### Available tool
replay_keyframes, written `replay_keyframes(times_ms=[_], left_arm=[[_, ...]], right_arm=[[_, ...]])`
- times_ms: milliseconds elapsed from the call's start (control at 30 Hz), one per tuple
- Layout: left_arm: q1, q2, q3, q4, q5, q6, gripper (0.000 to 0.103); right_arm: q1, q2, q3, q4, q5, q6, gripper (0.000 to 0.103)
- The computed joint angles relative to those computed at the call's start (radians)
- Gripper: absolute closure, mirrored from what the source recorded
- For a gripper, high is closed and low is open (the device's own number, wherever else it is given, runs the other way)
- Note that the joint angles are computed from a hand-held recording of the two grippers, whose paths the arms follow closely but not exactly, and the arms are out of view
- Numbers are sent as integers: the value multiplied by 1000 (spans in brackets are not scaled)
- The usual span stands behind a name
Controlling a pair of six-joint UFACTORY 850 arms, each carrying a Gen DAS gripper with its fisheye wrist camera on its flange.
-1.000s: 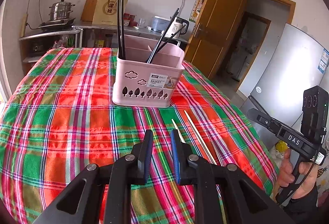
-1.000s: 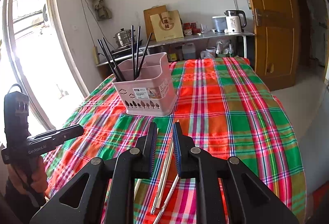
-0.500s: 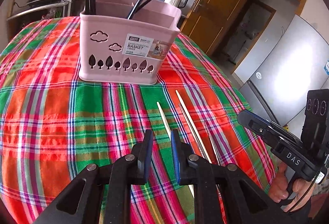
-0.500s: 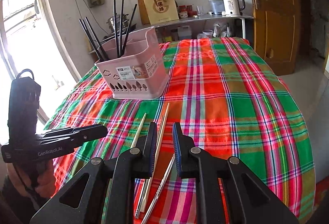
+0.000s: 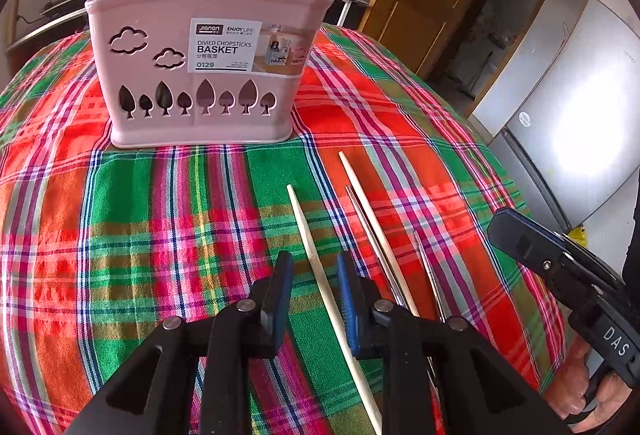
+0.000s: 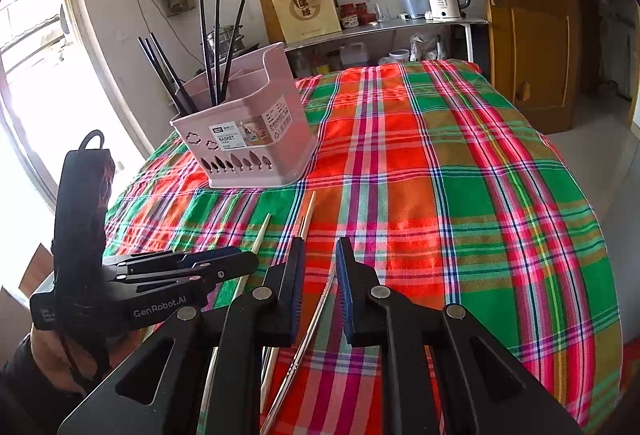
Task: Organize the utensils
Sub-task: 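Grasp a wooden chopstick with the left tool while the right tool grasps another wooden chopstick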
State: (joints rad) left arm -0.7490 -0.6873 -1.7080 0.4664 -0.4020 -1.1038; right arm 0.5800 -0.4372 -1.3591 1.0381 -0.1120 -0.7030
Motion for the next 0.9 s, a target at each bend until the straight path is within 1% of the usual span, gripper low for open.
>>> replay_keyframes(times_ms=[33, 100, 133, 200, 300, 400, 467, 500, 567, 600, 667, 733, 767, 833, 867, 900], left_arm=[[-8, -10, -17, 38, -31, -17, 81], [-28, -40, -65, 109, -114, -31, 92], [-33, -49, -79, 131, -138, -35, 93], [-30, -47, -75, 123, -134, -19, 94], [-22, -35, -58, 110, -129, 6, 95], [-12, 9, 9, 141, -118, -27, 96], [-2, 40, 56, 153, -97, -52, 96], [1, 51, 74, 167, -99, -72, 97], [6, 73, 108, 203, -99, -108, 98], [10, 84, 126, 210, -90, -120, 98], [19, 114, 168, 213, -70, -134, 97], [25, 133, 195, 223, -64, -151, 97], [28, 141, 208, 228, -60, -159, 97], [35, 162, 238, 234, -45, -176, 96], [38, 174, 256, 239, -36, -186, 96], [41, 183, 268, 244, -33, -196, 97]], right_arm=[[0, -2, -2, 0, -2, 1, 87], [2, -11, -13, -32, -9, 31, 87], [3, -18, -22, -68, -14, 65, 87], [7, -33, -41, -172, -26, 160, 87], [15, -64, -85, -411, -54, 377, 87], [21, -100, -133, -563, -90, 505, 87], [26, -131, -172, -695, -127, 622, 87], [29, -147, -191, -747, -147, 670, 87], [33, -178, -229, -796, -193, 714, 87], [33, -187, -238, -782, -207, 700, 87], [32, -192, -242, -701, -213, 634, 87], [40, -196, -247, -695, -215, 638, 87], [45, -203, -260, -704, -231, 653, 88], [63, -207, -265, -790, -223, 721, 88], [67, -209, -268, -783, -224, 716, 88], [69, -213, -273, -734, -228, 681, 88]])
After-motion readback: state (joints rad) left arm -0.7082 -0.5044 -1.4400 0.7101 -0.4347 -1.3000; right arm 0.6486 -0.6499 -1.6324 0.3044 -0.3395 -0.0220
